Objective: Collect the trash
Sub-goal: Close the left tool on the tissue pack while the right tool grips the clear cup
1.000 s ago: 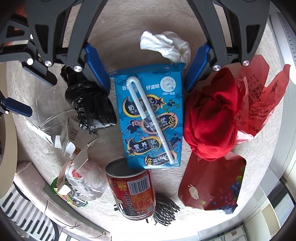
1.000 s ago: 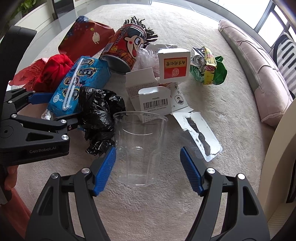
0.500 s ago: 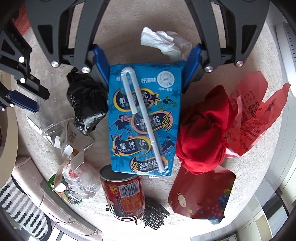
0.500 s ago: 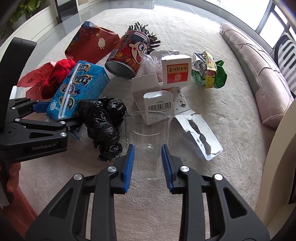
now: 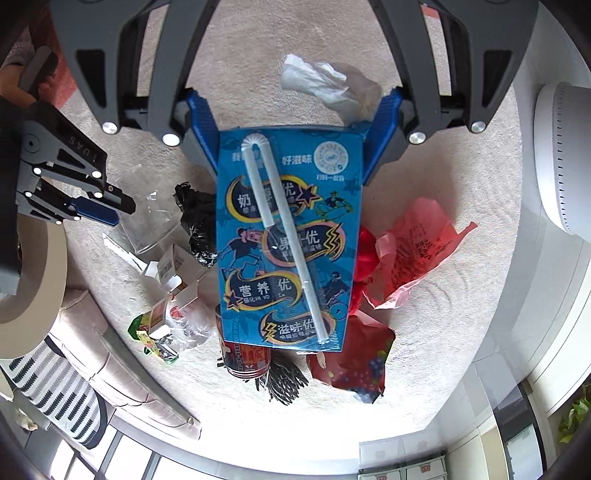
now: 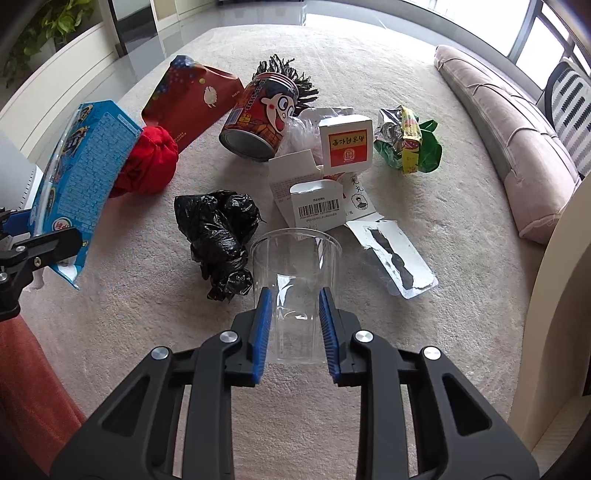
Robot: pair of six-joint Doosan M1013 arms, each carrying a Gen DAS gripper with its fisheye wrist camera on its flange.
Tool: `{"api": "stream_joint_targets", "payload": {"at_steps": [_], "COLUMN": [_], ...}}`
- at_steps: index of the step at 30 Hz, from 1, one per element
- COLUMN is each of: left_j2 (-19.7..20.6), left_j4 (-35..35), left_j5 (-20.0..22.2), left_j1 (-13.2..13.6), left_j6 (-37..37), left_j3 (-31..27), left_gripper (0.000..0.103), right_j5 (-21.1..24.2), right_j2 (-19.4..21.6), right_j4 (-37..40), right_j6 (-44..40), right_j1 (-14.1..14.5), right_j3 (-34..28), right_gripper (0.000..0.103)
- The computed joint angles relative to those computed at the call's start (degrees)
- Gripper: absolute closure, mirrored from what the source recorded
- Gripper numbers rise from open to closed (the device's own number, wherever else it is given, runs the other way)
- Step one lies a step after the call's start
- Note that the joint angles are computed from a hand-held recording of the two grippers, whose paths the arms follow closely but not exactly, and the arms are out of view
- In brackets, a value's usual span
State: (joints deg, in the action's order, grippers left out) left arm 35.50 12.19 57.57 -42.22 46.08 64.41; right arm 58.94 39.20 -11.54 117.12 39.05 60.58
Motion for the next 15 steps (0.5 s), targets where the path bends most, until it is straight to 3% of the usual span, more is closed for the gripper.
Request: {"api": "stream_joint_targets", "payload": {"at_steps": [11, 15], "left_j2": [-2.5, -2.6], "left_j4": [2.0, 2.0], "left_j5": [-0.3, -0.5], "left_j1": [0.0, 0.1], "left_j6": [-3.3, -3.4], "left_j3": [3.2, 3.5], "left_gripper": [0.034, 0.034], "right_j5": [1.6, 2.0], "right_j2": [0.7, 1.2], "right_j4": [3.6, 4.5], "right_j6": [-0.9, -1.5], "right_j1": [-0.9, -1.0], "right_j3": [-0.5, -0.9], "right_gripper": [0.078, 0.066]}}
